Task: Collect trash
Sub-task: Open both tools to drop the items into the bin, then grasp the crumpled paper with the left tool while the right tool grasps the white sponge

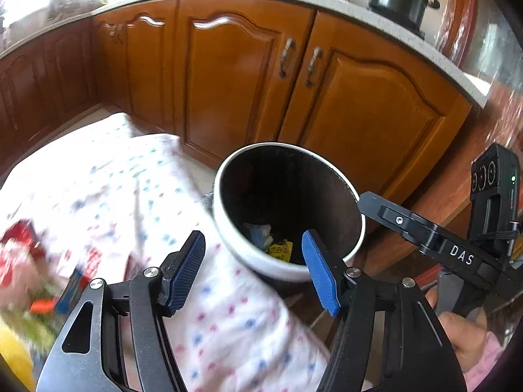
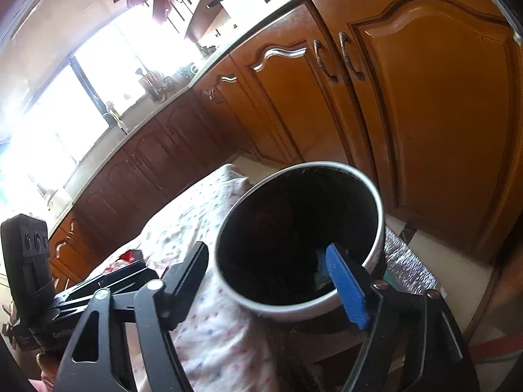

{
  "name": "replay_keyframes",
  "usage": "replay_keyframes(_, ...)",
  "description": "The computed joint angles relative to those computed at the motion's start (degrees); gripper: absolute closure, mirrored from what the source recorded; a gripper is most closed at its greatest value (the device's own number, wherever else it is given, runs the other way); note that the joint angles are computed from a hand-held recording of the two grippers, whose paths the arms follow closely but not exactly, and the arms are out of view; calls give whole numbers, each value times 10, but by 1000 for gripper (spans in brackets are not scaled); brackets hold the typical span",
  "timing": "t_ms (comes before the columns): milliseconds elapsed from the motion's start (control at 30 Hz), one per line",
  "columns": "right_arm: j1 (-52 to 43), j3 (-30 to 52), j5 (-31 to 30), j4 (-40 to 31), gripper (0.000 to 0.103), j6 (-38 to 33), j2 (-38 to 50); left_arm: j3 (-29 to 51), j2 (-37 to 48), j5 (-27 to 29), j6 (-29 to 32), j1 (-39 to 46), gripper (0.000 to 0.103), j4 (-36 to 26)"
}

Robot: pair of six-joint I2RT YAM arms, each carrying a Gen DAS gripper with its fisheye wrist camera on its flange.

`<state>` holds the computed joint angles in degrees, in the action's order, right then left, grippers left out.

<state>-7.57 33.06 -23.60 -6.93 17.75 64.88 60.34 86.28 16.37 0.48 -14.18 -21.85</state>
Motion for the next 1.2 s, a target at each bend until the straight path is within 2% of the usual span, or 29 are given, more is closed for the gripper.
replay_keyframes(233,95,-67,66,1,18,66,-110,-116,-128,44,20,95,35,14)
replay_keyframes(500,236,-97,153,-2,18,122,-167,-180,-207,96,76,226,34,-2)
replay_keyframes(833,380,-85,214,48,18,144,-102,-214,-228,188,173,411,34,-42)
replay_keyframes(1000,432,-70,223,89,18,139,-38,-217,-210,205,217,469,34,-56)
replay_keyframes(1200,476,-30,233,113,18,111,54,-216,-179,201,234,493,34,-46)
